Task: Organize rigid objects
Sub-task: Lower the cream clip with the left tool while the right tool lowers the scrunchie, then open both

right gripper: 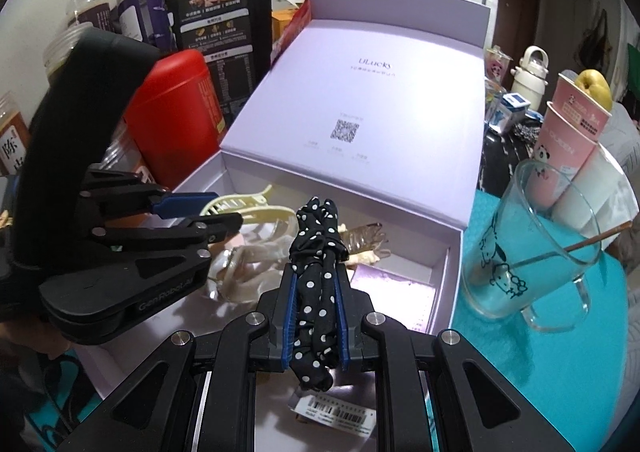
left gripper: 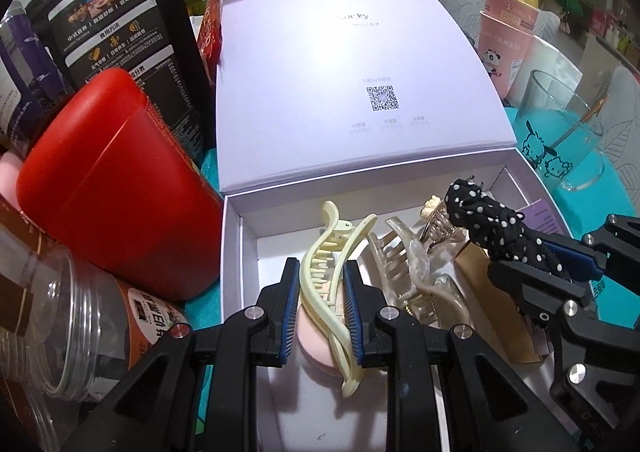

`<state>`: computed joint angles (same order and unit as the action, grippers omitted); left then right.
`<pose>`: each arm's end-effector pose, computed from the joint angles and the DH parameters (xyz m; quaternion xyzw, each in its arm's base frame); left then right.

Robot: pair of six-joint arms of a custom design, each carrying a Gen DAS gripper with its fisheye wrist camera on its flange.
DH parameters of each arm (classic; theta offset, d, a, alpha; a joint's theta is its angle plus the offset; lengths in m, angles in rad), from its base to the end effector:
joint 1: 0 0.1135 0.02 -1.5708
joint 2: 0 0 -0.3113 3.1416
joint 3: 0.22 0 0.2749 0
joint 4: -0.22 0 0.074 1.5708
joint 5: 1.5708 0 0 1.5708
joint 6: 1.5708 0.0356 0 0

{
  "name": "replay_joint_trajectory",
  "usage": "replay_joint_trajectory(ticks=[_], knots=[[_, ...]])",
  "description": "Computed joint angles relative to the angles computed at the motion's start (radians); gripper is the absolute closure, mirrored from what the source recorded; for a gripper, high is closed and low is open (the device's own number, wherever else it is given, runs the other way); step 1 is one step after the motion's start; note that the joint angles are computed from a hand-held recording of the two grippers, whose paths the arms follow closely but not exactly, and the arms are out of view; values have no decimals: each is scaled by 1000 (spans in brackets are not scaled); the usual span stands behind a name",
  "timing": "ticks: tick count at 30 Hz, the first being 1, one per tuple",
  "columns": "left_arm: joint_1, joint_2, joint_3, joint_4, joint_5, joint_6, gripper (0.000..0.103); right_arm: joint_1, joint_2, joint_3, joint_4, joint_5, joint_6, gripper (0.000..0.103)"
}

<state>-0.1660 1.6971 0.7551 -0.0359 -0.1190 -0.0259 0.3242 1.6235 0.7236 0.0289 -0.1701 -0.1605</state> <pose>0.3228 -0.0498 0.1500 0.0495 0.9536 0.0287 0.2957 0.3018 0.1078 0.1681 -0.2529 0.9017 0.1075 0.3339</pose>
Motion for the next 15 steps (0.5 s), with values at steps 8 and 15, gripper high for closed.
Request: replay_joint_trajectory(ticks=[8, 15], knots=[[-35, -14, -10, -7, -49, -19, 81, 7, 10, -7, 9, 6, -12, 86], [3, -45, -28, -27, -18, -13, 81, 16, 16, -7, 5, 11, -13, 86]])
